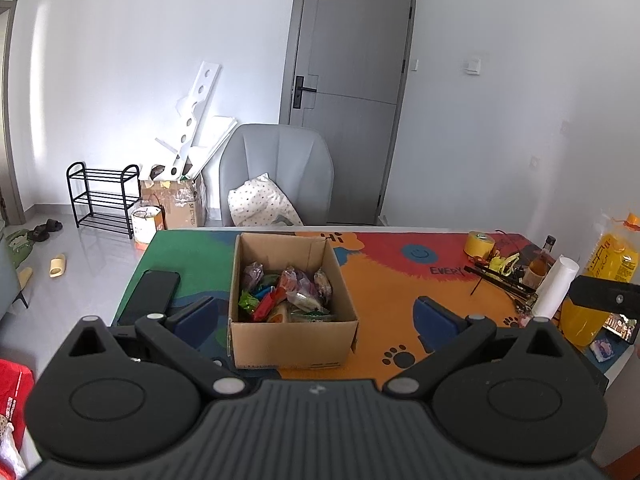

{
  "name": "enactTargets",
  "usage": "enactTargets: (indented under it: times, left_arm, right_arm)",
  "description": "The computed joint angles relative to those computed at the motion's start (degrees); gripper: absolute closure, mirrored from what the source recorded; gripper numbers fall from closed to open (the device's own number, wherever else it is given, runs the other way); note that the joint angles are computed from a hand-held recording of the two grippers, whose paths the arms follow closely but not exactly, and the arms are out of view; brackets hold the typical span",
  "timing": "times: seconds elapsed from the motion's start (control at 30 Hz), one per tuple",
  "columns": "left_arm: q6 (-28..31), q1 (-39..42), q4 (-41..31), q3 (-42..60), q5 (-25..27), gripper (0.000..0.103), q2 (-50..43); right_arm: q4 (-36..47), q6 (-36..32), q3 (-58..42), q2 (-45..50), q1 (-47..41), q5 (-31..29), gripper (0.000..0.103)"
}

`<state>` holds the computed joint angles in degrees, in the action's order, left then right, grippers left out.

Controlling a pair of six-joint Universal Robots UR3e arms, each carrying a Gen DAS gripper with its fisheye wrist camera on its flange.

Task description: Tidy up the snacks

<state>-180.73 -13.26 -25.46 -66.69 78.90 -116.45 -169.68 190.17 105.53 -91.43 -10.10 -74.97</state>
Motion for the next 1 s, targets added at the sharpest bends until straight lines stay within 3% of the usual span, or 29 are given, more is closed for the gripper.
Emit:
enactTargets:
  times: [1.0]
  left_arm:
    - [1.1,0.3,-1.3,-0.1,-1.2,0.000,0.7]
  right_arm:
    - [2.6,-0.5,-1.2,0.5,1.6,-2.1,0.000]
